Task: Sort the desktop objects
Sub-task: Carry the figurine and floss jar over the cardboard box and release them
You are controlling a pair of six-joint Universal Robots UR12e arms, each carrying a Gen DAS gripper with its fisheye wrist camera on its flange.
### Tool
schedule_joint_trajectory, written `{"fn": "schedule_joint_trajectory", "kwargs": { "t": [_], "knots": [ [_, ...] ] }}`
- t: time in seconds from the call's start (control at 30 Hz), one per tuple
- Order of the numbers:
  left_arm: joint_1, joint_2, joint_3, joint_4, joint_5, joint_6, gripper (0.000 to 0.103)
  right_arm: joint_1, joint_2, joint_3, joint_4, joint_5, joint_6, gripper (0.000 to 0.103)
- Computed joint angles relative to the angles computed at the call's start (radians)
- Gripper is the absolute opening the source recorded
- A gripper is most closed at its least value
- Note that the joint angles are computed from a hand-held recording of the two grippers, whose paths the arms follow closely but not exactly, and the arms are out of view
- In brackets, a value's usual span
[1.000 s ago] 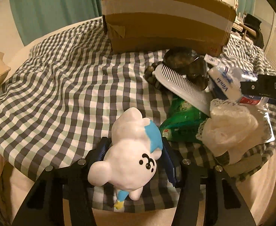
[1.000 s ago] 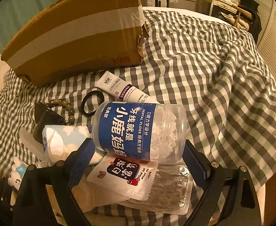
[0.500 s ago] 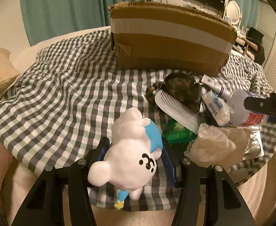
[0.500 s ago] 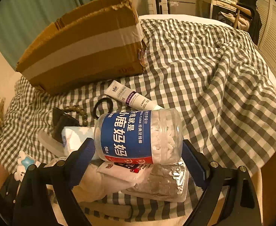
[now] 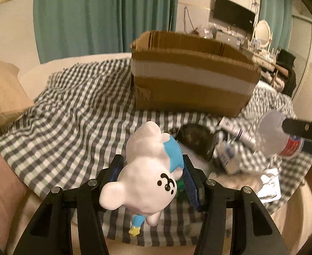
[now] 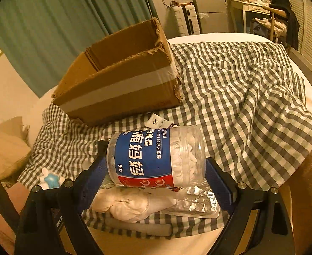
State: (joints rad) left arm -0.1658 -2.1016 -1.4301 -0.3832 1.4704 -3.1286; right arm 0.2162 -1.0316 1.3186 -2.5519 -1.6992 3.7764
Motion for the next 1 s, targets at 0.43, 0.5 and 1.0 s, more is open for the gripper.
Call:
{"fn": "schedule_joint_trajectory", "kwargs": {
  "t": [0.43,0.5,1.0],
  "knots": [
    [0.014,-0.023,0.187,0.026,-0.086,-0.058,0.056,0.012,-0.012,-0.103,-0.057,0.002,-0.128,0.091],
    [0.013,-0.033,0.223,0.026,-0.101,-0.056,0.056,0.012,-0.003,-0.147,-0.038,-0.018,-0.176,0.09],
    [0.009,-0.263,0.692,-0.202,-0.133,-0.029,0.056,-0.052,0.169,-0.544,0.232,0.056,-0.312,0.09]
  ]
}}
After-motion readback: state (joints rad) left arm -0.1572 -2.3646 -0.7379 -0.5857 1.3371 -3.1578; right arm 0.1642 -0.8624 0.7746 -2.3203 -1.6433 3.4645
